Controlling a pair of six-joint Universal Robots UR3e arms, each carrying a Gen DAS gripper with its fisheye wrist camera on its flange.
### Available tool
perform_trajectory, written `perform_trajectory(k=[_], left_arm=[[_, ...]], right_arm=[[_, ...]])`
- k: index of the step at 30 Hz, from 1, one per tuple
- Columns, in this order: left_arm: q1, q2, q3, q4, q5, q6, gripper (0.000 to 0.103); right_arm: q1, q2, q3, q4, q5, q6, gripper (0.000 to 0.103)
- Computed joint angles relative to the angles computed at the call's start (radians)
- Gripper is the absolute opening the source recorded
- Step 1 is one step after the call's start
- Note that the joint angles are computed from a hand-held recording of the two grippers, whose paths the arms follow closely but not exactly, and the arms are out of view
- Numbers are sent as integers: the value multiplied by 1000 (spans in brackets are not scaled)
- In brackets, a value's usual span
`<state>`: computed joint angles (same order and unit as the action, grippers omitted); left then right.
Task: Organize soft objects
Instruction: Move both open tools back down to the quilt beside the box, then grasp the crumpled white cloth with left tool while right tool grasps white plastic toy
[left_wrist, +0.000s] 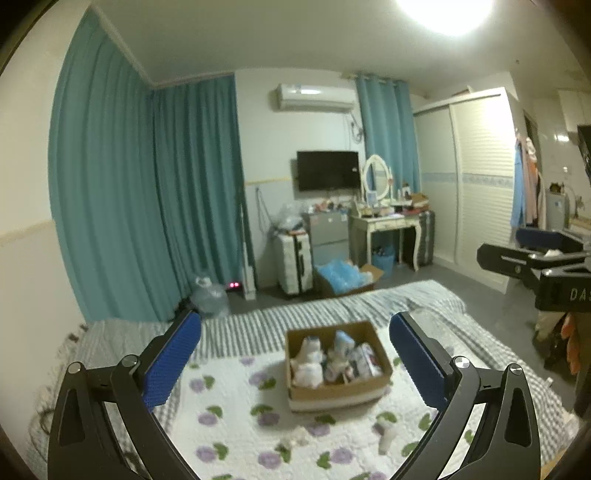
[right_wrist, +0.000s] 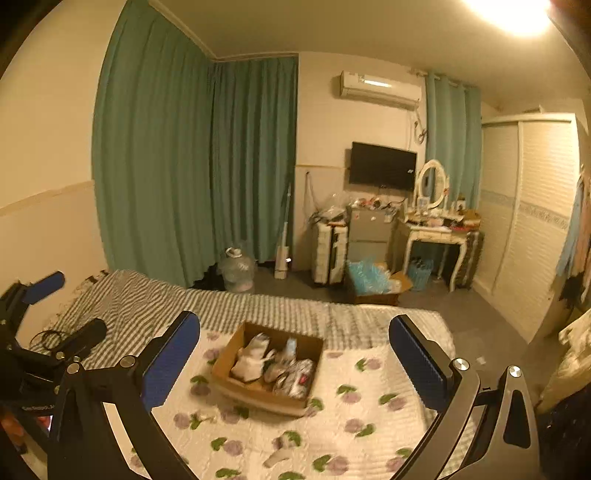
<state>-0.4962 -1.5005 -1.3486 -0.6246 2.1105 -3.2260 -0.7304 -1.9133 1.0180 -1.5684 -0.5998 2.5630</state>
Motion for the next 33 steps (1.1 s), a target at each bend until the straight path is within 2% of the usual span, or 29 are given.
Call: perform_trajectory(k=[3,6,10,13,20,23,26,31,33], left_arm=[[5,2,-123,92,15,-50,103],[37,-15,-205,153,-11,-91,103],[83,-48,-310,249,-52,-135,103],[119,-87,-399,337,-84,-147,103],[205,-223,-522,432,-176,-171,103],[240,-299,-544,444,-250,-205,103],[241,-379,-522,427,-261,-222,103],[231,-472,-469,370,-275,-261,103],[228,-492,-465,362,-279,-264,103]], right_arm=[[53,-81,242,-182,-67,53,103],[123,-103,418,-343,-131,123,103],[256,-55,613,-628,-272,240,103],[338,17,704,-795,-350,272,103],[487,249,862,-1105,-516,324,103],[533,374,892,-1190,-567,342,103],[567,488,898,-1231,-601,339,102],[595,628,868,-1208,-652,311,73],[590,653,862,-1181,-653,315,67]])
